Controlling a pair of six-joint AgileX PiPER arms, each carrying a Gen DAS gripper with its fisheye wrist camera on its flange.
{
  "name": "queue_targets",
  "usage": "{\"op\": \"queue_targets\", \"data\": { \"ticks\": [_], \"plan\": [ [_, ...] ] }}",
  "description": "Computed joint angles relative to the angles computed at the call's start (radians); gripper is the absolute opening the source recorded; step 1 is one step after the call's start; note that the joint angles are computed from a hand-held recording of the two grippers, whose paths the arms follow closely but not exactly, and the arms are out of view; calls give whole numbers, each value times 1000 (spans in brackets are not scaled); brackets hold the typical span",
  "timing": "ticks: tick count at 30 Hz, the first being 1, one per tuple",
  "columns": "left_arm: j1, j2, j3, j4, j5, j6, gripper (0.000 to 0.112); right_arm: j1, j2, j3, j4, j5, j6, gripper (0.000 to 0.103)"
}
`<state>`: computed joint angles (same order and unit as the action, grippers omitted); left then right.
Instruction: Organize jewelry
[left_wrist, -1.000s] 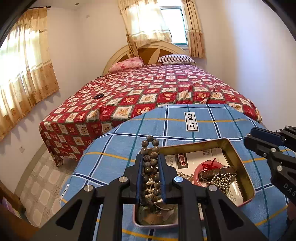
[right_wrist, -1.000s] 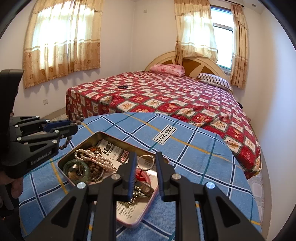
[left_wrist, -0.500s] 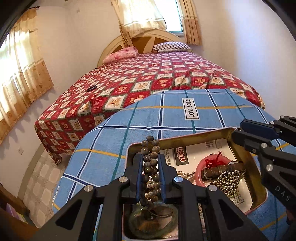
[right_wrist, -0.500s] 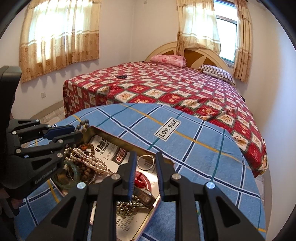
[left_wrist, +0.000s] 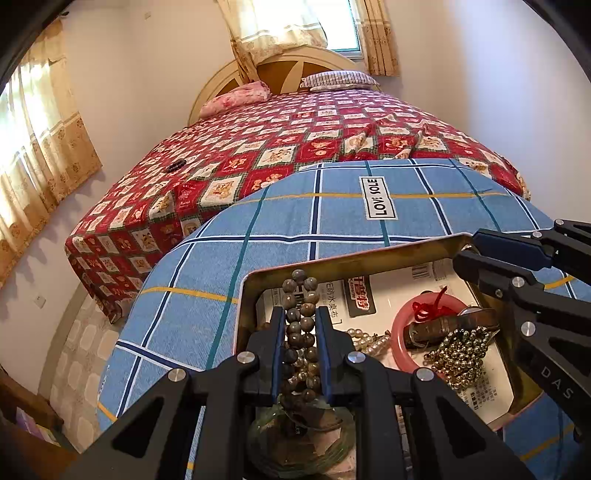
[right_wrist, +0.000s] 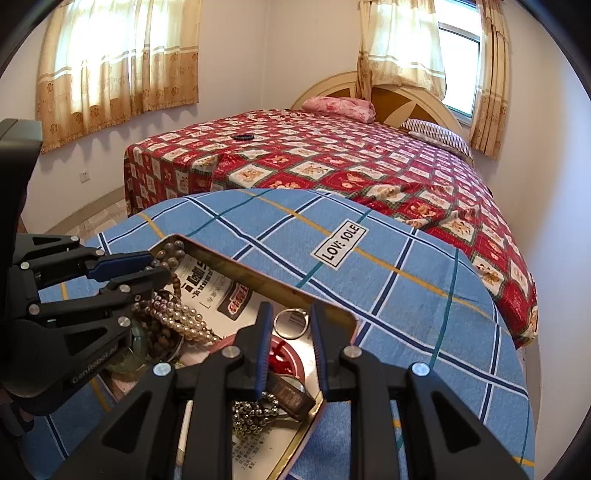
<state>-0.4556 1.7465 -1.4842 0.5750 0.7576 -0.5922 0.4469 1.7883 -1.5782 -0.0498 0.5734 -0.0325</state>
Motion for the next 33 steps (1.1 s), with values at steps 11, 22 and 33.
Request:
{"op": "queue_targets", "data": {
  "ticks": [11, 22, 33],
  "plan": [
    [-14, -28, 41, 99, 1, -125, 72, 5, -8, 31, -76, -26, 91, 57],
    [-30, -135, 118, 135, 20, -217, 73, 9, -101, 130, -128, -66, 186, 65],
    [-48, -177, 167, 160, 26, -262, 73, 22, -148, 178, -145, -90, 222, 67]
  ]
}}
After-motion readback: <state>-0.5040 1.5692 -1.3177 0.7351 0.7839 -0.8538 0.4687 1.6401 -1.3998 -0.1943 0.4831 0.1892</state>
